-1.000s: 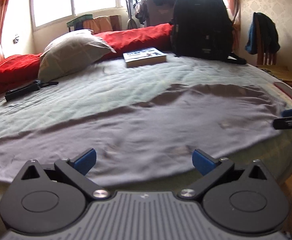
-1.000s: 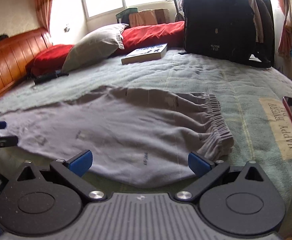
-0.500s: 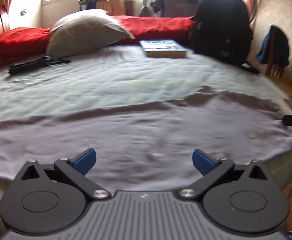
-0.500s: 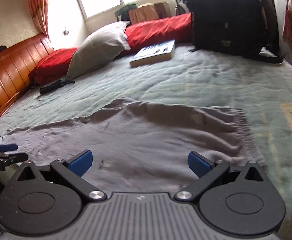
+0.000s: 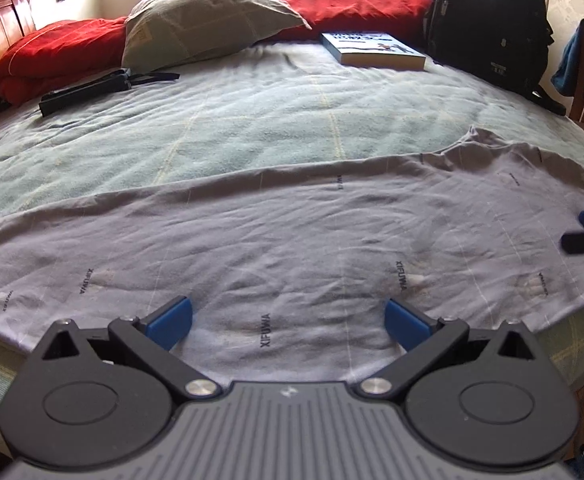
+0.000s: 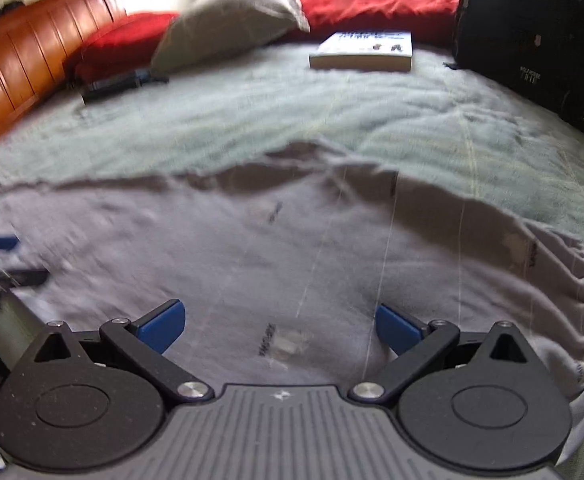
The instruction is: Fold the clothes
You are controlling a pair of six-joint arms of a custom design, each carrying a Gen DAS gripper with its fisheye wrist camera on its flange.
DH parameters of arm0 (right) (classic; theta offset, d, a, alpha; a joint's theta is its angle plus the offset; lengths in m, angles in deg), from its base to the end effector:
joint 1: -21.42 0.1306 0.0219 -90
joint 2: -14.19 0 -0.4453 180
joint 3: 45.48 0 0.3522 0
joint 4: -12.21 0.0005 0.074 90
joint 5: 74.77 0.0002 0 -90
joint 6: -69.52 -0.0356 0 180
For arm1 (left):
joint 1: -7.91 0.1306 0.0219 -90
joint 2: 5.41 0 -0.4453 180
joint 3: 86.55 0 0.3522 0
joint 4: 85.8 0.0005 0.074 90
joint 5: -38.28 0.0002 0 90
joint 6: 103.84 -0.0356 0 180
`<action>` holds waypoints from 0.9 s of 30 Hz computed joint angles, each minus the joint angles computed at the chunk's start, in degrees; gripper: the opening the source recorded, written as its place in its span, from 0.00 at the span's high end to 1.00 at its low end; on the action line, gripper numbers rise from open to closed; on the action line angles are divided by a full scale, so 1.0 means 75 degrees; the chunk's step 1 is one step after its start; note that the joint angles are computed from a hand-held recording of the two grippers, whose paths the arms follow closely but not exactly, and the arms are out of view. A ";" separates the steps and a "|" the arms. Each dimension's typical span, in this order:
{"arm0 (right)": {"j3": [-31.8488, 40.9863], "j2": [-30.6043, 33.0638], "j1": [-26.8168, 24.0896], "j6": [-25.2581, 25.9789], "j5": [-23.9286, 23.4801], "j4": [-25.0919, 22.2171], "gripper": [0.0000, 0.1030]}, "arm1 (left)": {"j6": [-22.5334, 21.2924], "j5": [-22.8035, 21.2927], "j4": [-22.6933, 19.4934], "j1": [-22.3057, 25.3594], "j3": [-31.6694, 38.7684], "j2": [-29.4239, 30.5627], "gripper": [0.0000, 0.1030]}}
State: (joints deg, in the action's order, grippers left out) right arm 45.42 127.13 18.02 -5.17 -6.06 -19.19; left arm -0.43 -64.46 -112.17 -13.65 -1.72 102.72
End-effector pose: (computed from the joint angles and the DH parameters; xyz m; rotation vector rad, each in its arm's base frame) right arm 0.5853 -0.0223 0.3223 -0.4034 2.4087 0.3212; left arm 0.5181 -0.1968 0.3315 0.0726 2.4081 -0.0093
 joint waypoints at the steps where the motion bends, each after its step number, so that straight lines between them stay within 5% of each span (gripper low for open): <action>1: -0.0074 -0.0017 0.0030 0.0093 0.0090 0.0100 0.00 | -0.0031 -0.0023 -0.0010 -0.0005 0.0011 -0.0015 0.01; 6: -0.0229 -0.0096 0.0122 0.0181 0.0393 0.0282 0.00 | -0.0392 -0.0031 0.0552 0.0108 -0.0118 -0.0162 0.01; 11: -0.0188 -0.0176 0.0126 -0.0035 0.0381 0.0241 0.00 | -0.0072 0.0394 0.0483 0.0517 -0.0264 -0.0124 0.01; 18: -0.0318 -0.0482 0.0095 -0.0329 -0.0834 0.0734 0.00 | 0.0150 0.0938 0.1772 0.1446 -0.1484 -0.1079 0.01; 22: -0.0274 -0.0539 0.0178 -0.0411 -0.1710 0.0747 0.00 | 0.0711 0.0870 0.1895 0.2307 -0.1958 -0.1518 0.01; 27: -0.0214 -0.0531 0.0423 -0.0400 -0.1808 0.0714 0.00 | 0.2137 0.2126 0.2836 0.3434 -0.2715 -0.1700 0.01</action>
State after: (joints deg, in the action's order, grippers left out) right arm 43.82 123.15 21.19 -8.17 -19.61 -13.83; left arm 15.59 -48.52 -90.90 12.11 -22.08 89.97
